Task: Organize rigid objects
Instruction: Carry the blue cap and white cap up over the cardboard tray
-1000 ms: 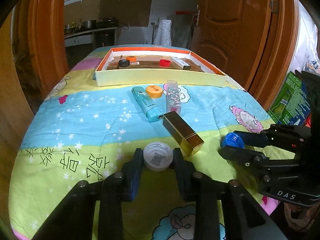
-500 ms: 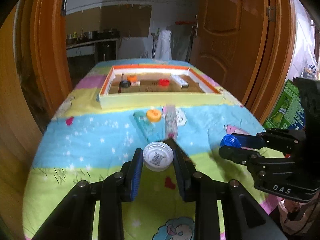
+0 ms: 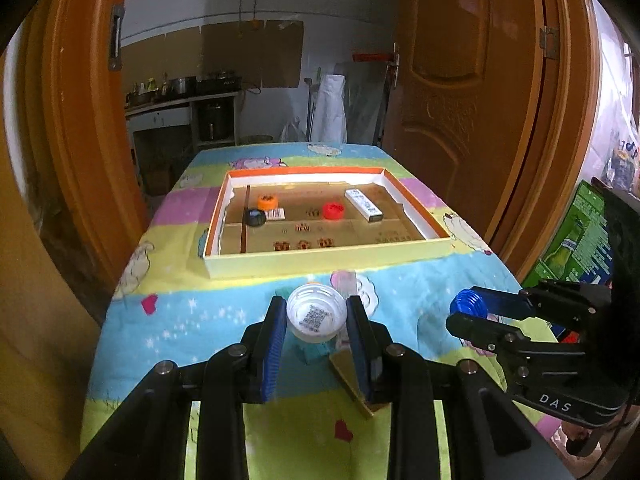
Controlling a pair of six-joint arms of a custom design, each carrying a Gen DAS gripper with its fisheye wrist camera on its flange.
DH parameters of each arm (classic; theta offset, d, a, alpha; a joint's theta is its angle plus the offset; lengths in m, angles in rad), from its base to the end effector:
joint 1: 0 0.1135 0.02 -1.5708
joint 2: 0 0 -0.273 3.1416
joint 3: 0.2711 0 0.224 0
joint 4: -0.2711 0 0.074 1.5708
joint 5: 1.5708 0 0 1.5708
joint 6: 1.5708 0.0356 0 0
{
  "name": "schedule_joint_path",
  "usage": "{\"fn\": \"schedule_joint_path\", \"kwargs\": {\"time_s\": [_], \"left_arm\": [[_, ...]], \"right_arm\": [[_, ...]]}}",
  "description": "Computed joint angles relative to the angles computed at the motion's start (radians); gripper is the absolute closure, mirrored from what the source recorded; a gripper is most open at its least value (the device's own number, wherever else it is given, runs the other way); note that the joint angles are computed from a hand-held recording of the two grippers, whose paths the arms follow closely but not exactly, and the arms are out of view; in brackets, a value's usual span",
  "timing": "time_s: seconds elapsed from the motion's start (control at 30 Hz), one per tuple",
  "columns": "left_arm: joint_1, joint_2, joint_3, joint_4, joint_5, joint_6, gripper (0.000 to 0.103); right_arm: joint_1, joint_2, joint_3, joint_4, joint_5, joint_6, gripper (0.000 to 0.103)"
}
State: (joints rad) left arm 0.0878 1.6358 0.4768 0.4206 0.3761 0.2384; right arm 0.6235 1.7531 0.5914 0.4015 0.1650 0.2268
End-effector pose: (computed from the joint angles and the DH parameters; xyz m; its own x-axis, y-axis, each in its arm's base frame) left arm 0.2585 0.0096 0.1401 -0.6069 0.1671 -0.7770 0.3420 0.9374 -0.0656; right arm 0.2384 0.1643 0.1326 -0.6529 -0.1963 -0.7316 -0.3412 0.9385 0.0527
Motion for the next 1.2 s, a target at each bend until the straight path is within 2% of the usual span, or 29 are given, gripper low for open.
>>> {"fn": "schedule_joint_path", "kwargs": {"time_s": [0.13,0.43,1.2], "left_arm": [[-0.02,0.012,0.06,-0.043,-0.004,-0.02,0.072],[-0.067,0.057,0.146,-0.068,-0.032,-0.035,0.072],[-0.093,0.196,0.344,-0.147,-0.096,-0.067,0.072]], "right_arm": [[-0.023,-0.007,0.021,-0.012,-0.009,-0.019,0.073],[-0.085,0.012,0.072,-0.025,-0.049,-0.061,0.073],[-0.174,0.158,0.259,-0.062,-0.134,-0.084,0.073]]}}
